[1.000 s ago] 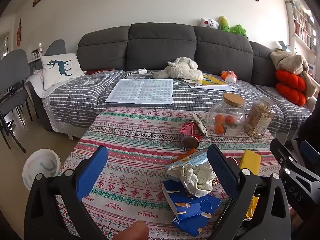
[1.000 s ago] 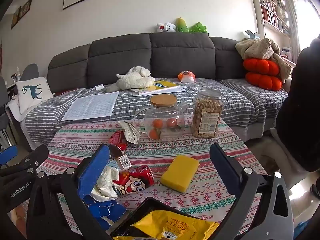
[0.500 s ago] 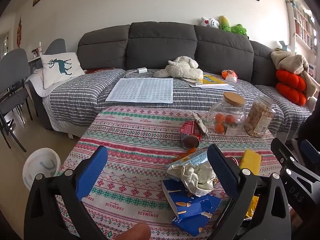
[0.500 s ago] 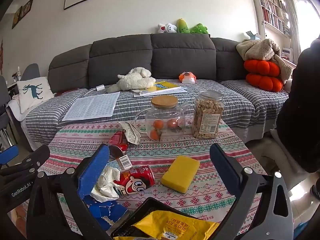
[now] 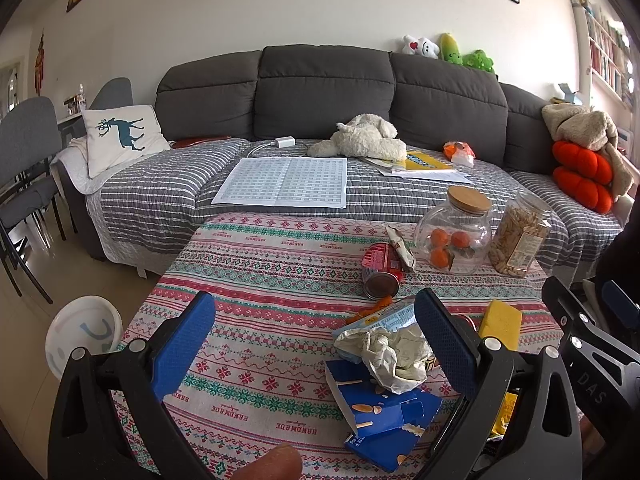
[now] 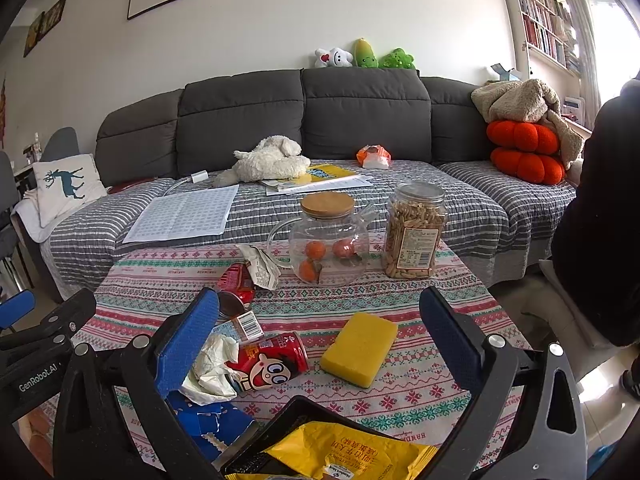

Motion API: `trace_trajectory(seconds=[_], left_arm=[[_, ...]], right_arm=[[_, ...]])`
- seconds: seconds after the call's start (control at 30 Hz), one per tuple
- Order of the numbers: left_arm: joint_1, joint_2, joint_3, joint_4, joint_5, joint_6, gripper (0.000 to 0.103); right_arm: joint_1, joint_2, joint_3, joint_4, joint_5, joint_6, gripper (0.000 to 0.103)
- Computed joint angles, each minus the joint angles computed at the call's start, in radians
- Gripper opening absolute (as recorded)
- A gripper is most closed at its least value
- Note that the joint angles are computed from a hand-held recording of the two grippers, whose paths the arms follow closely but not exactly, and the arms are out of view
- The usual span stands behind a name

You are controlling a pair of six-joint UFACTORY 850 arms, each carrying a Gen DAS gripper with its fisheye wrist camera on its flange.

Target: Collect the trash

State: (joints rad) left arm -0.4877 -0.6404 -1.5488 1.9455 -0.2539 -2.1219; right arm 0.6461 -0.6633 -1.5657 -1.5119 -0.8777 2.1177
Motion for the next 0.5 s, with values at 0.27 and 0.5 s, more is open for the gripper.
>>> trace_trajectory(seconds=[0.27, 0.5], left_arm=[[0.0, 0.001, 0.002, 0.003, -0.002, -0.003, 0.097], [-0.003, 0.0, 0.0, -0.012, -0.003, 0.012, 0.097]], right_arm=[[0.0, -0.002, -0.005, 0.002, 0.001, -0.005, 0.096], [-0.001, -0.002, -0.006, 0.002, 0.0, -0.004, 0.096]])
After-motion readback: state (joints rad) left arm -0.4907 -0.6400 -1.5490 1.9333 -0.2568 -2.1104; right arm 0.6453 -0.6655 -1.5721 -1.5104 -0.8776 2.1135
